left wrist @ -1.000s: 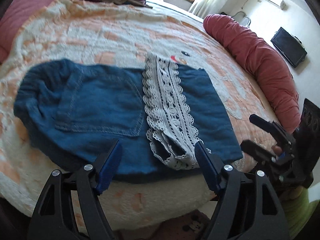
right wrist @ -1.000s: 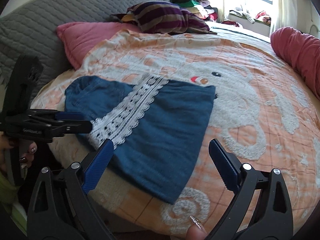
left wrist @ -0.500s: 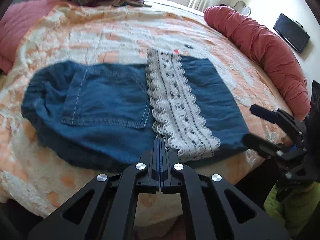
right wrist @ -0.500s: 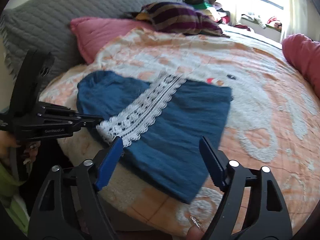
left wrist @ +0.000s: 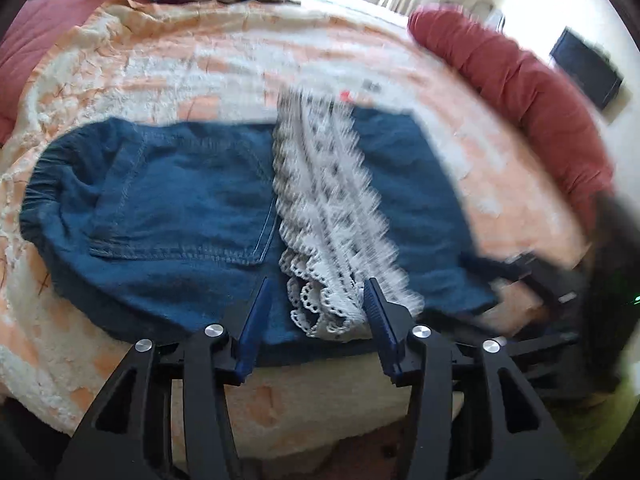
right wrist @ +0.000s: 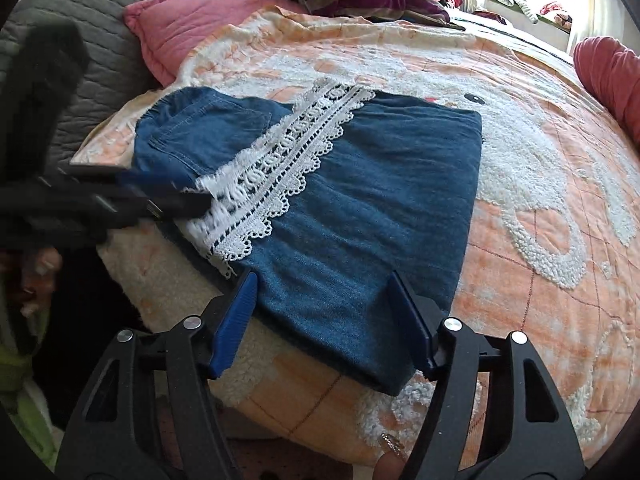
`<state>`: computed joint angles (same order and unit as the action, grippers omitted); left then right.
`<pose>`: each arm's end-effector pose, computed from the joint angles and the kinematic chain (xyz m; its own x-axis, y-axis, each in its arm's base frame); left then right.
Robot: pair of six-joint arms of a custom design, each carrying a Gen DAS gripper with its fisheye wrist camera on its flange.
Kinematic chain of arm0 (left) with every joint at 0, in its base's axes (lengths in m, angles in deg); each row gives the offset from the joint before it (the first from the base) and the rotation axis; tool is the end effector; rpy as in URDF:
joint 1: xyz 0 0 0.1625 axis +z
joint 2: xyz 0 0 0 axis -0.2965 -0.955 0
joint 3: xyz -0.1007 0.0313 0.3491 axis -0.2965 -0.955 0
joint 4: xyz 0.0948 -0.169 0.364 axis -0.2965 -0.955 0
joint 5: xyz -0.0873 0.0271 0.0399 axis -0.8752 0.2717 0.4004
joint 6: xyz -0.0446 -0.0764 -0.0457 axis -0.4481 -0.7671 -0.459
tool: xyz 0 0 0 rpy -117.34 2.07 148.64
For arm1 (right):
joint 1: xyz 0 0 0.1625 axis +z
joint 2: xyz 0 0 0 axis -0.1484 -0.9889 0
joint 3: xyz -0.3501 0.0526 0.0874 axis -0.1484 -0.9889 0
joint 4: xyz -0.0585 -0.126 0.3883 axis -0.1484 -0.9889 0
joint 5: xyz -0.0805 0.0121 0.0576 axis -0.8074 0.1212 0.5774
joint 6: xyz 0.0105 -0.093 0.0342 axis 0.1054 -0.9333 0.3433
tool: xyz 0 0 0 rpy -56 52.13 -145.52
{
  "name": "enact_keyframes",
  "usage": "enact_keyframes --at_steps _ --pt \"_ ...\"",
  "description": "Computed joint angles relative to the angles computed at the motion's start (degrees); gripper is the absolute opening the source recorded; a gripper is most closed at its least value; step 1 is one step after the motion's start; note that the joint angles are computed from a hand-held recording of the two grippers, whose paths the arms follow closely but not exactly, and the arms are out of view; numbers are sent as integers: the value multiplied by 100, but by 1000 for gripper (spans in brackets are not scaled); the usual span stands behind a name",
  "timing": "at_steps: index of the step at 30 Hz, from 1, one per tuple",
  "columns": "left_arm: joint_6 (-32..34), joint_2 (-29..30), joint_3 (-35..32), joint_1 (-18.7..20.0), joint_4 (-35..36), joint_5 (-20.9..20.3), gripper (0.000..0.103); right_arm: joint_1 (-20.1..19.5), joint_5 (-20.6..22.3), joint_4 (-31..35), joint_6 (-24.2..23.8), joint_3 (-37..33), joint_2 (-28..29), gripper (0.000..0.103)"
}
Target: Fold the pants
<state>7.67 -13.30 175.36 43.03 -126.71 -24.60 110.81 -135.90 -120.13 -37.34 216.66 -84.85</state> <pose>-0.2315 -0.3238 0.1237 -0.8550 0.1294 -0.5022 0.3287 0.8843 -0.3317 0.1668 -0.3082 0.1896 -0.6936 -0.5265 0.4916 -0.6673 0.7267 -0.1632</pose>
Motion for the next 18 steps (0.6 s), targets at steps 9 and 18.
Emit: enact_keyframes --at_steps 9,18 --pt "34 -63 82 -126 128 88 27 -51 -148 167 -24 -82 93 62" --pt "-818 -528 -202 -872 1790 905 56 33 513 376 280 -161 -733 75"
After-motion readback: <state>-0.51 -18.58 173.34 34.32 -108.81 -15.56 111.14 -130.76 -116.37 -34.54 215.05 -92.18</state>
